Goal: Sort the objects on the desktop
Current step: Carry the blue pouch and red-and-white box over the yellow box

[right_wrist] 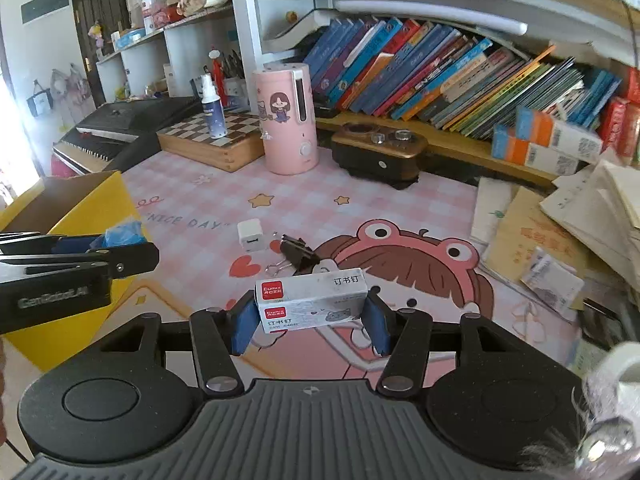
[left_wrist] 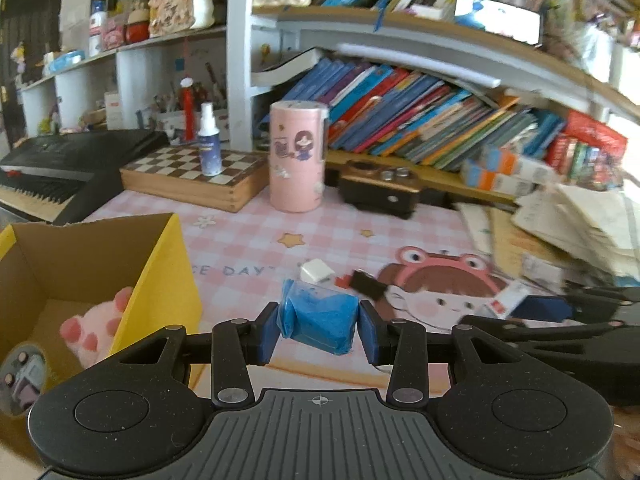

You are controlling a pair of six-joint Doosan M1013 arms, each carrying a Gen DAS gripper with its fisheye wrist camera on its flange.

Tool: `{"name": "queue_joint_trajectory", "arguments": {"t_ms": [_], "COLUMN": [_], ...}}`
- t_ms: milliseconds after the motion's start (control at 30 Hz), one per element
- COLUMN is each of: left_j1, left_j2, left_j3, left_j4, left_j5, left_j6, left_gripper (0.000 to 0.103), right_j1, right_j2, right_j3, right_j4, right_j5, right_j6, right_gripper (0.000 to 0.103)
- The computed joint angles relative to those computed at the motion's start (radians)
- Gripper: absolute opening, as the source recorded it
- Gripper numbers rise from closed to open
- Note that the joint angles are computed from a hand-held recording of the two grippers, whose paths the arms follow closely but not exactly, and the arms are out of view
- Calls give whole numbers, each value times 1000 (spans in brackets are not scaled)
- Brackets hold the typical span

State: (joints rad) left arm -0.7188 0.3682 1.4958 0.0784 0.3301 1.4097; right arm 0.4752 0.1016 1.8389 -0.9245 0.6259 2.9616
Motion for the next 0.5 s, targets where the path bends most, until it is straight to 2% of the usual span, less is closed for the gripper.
{"name": "queue_joint_trajectory", "arguments": {"t_ms": [267, 500], "left_j1": [31, 62], "left_j2": [-89, -138], "left_j3": [102, 170], "left_j4": [-389, -623], "left_j5": [-27, -40], "left_j6": [404, 680], "left_gripper": [40, 40], "right_j1": [98, 187], "right_j2": [-15, -4], "right_j3": [-17, -43], "right_j4": [-36, -47], "right_j5": [121, 223], "right_j6": [120, 211], "right_gripper": [52, 52]}}
